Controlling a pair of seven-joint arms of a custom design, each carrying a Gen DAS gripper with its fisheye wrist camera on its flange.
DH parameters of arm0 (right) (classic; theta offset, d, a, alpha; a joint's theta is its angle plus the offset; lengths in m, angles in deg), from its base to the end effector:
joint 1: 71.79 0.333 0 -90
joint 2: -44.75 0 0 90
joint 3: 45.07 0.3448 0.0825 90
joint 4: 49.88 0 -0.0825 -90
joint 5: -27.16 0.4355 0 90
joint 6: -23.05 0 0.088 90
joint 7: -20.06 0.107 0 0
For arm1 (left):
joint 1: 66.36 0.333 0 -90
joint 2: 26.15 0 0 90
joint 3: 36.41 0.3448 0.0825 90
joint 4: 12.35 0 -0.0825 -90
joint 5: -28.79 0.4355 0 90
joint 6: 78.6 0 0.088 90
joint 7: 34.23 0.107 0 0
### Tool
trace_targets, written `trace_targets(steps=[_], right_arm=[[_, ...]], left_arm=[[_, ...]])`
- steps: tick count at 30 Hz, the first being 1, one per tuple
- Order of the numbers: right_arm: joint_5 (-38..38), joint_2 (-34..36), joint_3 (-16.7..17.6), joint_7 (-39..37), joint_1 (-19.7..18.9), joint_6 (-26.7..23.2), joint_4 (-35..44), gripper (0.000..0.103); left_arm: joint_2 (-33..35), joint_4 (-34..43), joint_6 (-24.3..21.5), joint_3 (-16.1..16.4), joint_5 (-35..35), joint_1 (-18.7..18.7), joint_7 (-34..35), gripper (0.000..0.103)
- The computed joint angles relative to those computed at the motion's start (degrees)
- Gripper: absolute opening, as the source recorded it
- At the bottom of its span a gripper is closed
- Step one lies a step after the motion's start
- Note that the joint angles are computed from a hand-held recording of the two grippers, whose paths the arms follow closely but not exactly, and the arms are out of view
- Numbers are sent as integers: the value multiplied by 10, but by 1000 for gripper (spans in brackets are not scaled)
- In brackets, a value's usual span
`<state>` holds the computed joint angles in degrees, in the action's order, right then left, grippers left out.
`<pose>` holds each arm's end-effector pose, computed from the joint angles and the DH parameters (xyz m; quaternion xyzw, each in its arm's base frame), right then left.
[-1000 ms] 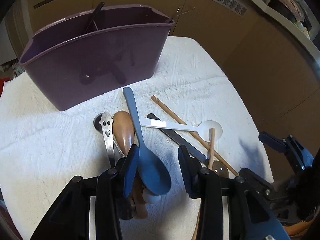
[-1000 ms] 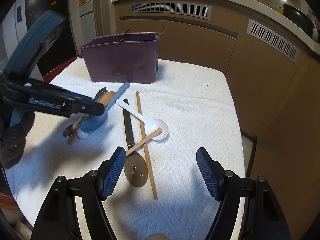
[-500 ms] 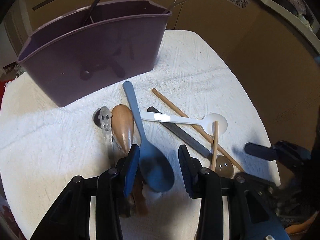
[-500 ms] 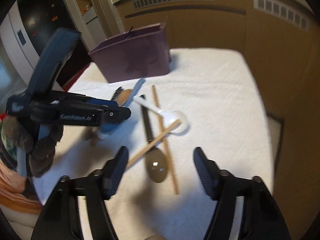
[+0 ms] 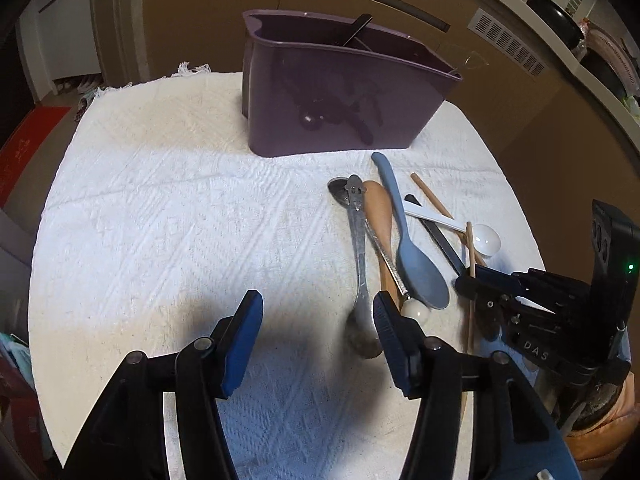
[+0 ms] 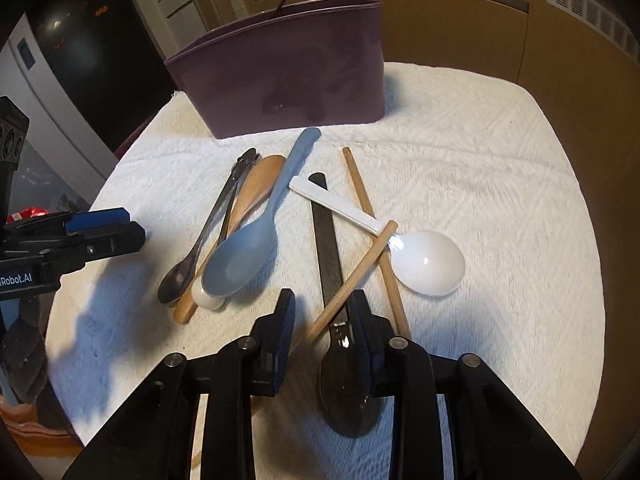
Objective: Organize utensils
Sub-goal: 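Grasp the blue plastic spoon with the left tool while the right grasps a wooden chopstick, then lift both items over the purple caddy and open both tools inside it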
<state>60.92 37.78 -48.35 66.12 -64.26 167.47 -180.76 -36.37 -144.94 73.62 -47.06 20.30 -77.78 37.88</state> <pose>0.5654 0.0363 0.4399 -0.8067 0.5251 -0.0635 0.2636 0.5211 -0.2100 0.4726 -0.6946 0.6713 -0.2466 0.0776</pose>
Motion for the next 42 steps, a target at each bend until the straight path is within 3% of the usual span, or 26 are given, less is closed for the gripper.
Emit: trace_targets(steps=[7, 11, 20, 24, 28, 35, 38, 39, 42], right_arm=[[33, -14, -9, -37, -4, -17, 1, 13], [49, -46, -23, -57, -10, 0, -12, 6], [136, -90, -73, -120, -21, -9, -4, 6], [151, -96, -82, -127, -32, -10, -2, 6], [153, -98, -84, -130, -40, -10, -11, 6], [153, -83, -82, -124, -48, -22, -13, 6], [152, -82, -78, -125, -49, -23, -14, 6], [153, -82, -77, -126, -49, -24, -14, 6], [149, -86, -73, -127, -48, -20, -18, 6]], left_arm=[[-2, -3, -3, 1, -19, -9, 26, 54], [13, 16, -3, 0, -38, -19, 53, 54], [104, 132, -33, -15, -46, -24, 89, 47], [174, 220, -70, -17, 6, -20, 62, 30], [242, 307, -139, -7, 64, -24, -7, 29], [301, 388, -206, 3, 160, -47, -57, 29], [310, 401, -215, 5, 200, -59, -57, 25], [308, 396, -204, 1, 202, -58, -44, 12], [290, 361, -167, 4, 235, -66, -42, 10]])
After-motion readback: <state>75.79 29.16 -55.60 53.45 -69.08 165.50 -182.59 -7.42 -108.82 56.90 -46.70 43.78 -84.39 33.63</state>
